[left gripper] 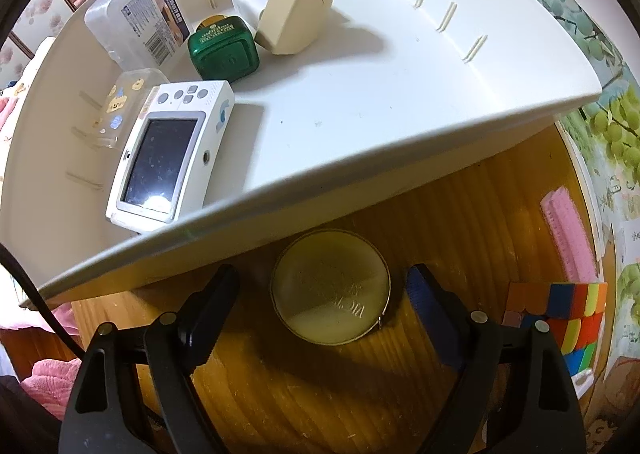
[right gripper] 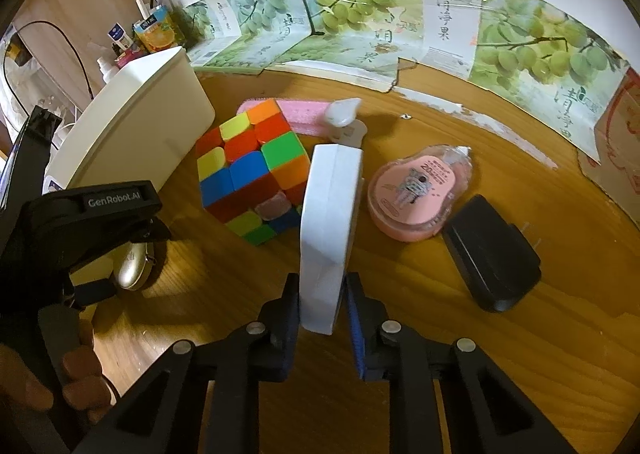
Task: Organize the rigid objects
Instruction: 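Close left tool on the gold round tin while right tool closes on the white bottle, then lift the gold tin and white bottle and carry them over the tray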
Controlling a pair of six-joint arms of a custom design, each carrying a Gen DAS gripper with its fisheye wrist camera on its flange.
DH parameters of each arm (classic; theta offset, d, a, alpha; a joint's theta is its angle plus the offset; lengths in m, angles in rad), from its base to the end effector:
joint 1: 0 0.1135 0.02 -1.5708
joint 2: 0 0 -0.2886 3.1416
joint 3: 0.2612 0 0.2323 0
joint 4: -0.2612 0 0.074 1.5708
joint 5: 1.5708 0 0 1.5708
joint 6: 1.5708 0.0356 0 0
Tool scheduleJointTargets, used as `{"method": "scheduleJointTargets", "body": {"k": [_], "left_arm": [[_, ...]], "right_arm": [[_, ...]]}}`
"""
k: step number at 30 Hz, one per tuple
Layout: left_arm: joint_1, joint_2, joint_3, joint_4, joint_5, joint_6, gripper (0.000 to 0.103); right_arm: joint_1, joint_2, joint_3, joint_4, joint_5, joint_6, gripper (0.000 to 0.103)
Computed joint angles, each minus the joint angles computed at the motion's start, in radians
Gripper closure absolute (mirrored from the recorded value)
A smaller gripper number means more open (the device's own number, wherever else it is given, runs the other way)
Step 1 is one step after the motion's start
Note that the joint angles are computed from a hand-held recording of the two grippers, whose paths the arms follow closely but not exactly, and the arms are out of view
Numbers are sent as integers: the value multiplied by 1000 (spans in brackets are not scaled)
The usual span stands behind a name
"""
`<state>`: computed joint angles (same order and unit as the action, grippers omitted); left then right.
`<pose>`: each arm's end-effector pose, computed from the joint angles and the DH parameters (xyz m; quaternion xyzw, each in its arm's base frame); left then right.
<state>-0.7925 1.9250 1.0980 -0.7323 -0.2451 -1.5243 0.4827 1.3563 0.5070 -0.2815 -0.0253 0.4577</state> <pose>0.2290 -0.2200 0.1511 -0.3558 0.9265 0.0438 0.1143 0.1754 0.0929 0.1675 -0.0150 0.9757 0.1099 0.1889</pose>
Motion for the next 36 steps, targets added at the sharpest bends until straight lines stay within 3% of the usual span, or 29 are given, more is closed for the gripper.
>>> {"method": "scheduleJointTargets", "body": {"k": [6,13,27,36], "left_arm": [[6,-17,-12,-3,-14,4,22],[-19,-44,-15,-6,-52,-2,44],[-20,-114,-82,67,-6,101,44],[-67,-153,-123,95,47,185,45]], "right_arm": [[1,-40,-11,-48,-4,12,85],[38,-103,-33,-103,-18,59,85],[146,-188,-65,-146,-27,240,85],[237,-323,-115,-205,-4,454,85]]}}
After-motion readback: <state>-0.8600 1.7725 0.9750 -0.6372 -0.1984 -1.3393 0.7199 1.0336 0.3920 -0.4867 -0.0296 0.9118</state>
